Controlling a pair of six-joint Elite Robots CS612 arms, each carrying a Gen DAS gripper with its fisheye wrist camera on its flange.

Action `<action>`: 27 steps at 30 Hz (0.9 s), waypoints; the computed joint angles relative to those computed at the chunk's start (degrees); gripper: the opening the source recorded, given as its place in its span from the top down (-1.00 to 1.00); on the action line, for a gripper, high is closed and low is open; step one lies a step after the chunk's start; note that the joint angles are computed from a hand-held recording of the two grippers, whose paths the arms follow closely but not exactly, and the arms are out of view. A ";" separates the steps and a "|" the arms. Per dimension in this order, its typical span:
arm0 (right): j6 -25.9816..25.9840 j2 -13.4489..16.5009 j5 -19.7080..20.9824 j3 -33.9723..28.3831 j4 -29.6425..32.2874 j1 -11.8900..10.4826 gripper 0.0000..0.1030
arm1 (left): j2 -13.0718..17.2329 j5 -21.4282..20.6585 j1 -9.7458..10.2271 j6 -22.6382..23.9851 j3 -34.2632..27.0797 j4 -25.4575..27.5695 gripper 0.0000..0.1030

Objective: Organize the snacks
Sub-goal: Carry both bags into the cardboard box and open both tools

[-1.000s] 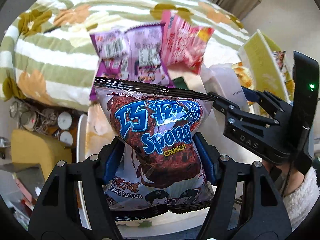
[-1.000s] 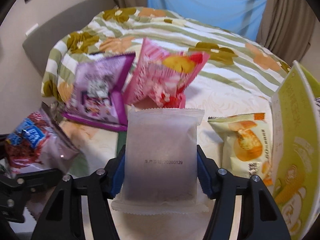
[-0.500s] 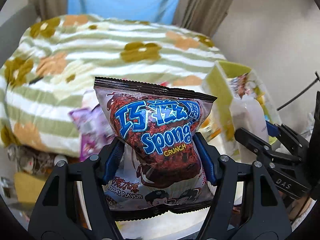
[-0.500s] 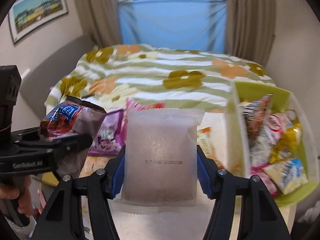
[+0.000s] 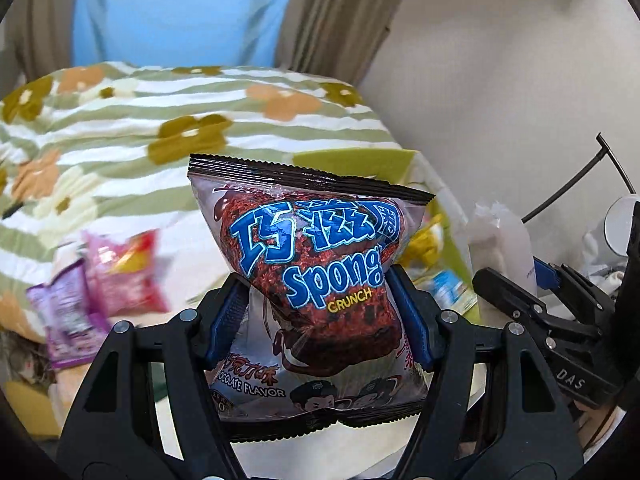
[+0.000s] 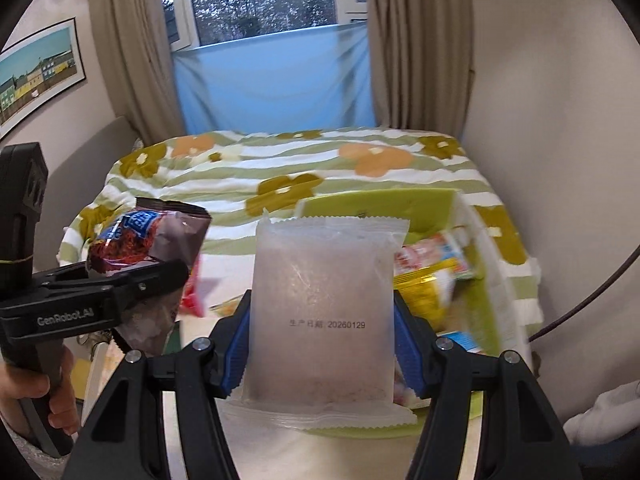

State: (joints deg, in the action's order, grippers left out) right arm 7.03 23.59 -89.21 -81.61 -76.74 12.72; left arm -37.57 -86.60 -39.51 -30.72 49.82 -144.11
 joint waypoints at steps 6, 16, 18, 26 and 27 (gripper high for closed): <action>-1.55 0.77 2.02 -1.63 1.69 -3.43 -0.12 | 8.75 0.41 -1.96 -1.30 -15.50 8.37 -0.27; -4.93 2.11 7.09 -2.72 3.93 -7.17 -0.12 | 13.80 2.76 -3.40 -5.74 -22.99 14.67 -0.99; -5.33 2.40 8.05 -2.95 3.88 -7.54 -0.12 | 12.16 3.24 -3.45 -6.85 -19.82 13.78 -0.99; -7.63 2.63 11.50 -2.51 5.37 -8.41 -0.12 | 7.66 6.61 -3.88 -10.20 -11.21 11.42 -0.99; -7.84 2.59 11.86 -2.30 5.68 -8.41 -0.12 | 7.32 7.09 -4.00 -10.33 -10.64 11.62 -0.99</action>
